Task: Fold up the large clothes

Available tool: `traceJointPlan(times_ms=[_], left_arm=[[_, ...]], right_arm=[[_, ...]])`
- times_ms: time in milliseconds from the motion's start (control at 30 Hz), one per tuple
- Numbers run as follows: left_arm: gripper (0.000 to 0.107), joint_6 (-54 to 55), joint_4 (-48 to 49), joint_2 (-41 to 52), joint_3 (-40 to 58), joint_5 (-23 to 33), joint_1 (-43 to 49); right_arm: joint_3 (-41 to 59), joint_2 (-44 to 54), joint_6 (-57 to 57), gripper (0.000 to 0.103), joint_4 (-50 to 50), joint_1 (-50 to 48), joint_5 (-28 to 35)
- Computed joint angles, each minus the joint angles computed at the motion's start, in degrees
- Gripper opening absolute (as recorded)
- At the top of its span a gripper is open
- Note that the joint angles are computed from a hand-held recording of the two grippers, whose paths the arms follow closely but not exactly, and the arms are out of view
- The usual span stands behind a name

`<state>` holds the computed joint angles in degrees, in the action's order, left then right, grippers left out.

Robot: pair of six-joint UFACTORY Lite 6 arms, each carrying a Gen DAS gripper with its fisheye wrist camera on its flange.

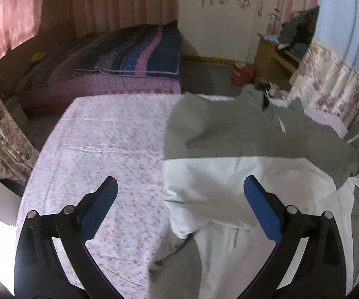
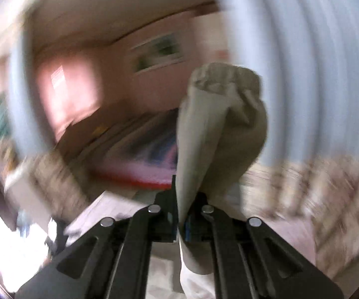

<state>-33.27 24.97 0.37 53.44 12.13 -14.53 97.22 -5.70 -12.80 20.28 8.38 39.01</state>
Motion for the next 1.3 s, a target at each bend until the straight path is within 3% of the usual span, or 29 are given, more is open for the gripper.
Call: traceJointPlan(times_ms=[67,167,200,233,267,300,367,467,533,633,733,800,867,900,933,967,1133,1300], left_arm=[[0.1,-0.71,0.77,-1.21,-0.88,-0.29,1.35],[0.1,2.43,-2.23,-2.35,-2.26,-0.85,4.5],[0.1,2.42,-2.27,-2.27,-2.51,-0.98,5.12],[0.1,3.37,-3.0,-2.11,-2.63,-0.96,6.04],[0.1,1.92,-1.34,-1.44,-2.43,-0.69,6.62],[0.1,-1.93,2.59,-1.12,-2.52,-0.28,6.52],[0.1,-8.32,9.45,0.19,-1.76,0.91,6.36],[0.1,-11.34,13.98,2.39,-0.12,2.59,5.54],[0.1,-12.36,15.18,3.47,1.05,2.88,4.63],[0.1,-6.65,9.66,7.96,6.31,3.25,2.34],[0.1,3.28,0.19,18.12,17.43,5.46,0.23],[0.1,1.51,2.0,26.98,26.98,9.72,-1.51],[0.1,6.05,-2.16,33.94,34.58,12.1,-1.99],[0.096,11.02,-7.43,35.84,36.69,11.74,-1.75],[0.077,16.75,-13.42,36.41,37.34,10.49,-1.6],[0.047,22.43,-19.33,36.67,37.73,10.06,-1.77],[0.03,29.92,-26.71,31.59,34.58,9.28,-3.37],[0.027,55.37,-52.3,11.59,24.56,12.99,0.42]], right_arm=[[9.44,9.53,3.56,0.003,-7.3,9.11,1.98],[22.32,26.99,2.64,0.007,-5.66,14.91,7.34],[27.09,32.98,4.35,0.016,-6.66,16.04,10.23],[31.82,38.98,7.76,0.037,-10.06,17.6,11.71],[34.99,44.98,12.59,0.046,-15.85,19.44,11.89],[38.5,50.13,15.83,0.053,-19.72,20.48,13.26],[38.33,54.71,18.74,0.053,-20.85,20.37,12.21],[22.65,46.31,17.11,0.06,-17.53,17.49,4.7],[10.66,36.81,15.97,0.077,-16.52,15.28,-0.34],[-7.33,21.88,27.12,0.092,-29.49,13.52,-10.13],[-23.52,9.02,36.42,0.093,-41.31,7.79,-16.76],[-27.72,5.03,34.03,0.093,-40.15,3.42,-15.24],[-31.89,2.08,28.11,0.093,-34.34,-1.24,-15.21],[-34.02,0.39,24.08,0.093,-30.2,-3.73,-15.76],[-35.5,-0.63,21.4,0.093,-27.31,-5.41,-16.15],[-37.11,-2.11,17.94,0.093,-23.81,-7.42,-15.98],[-41.35,-5.3,21.2,0.093,-26.18,-8.96,-19.06],[-44.4,-6.19,35.69,0.098,-40.03,-6.63,-23.39]])
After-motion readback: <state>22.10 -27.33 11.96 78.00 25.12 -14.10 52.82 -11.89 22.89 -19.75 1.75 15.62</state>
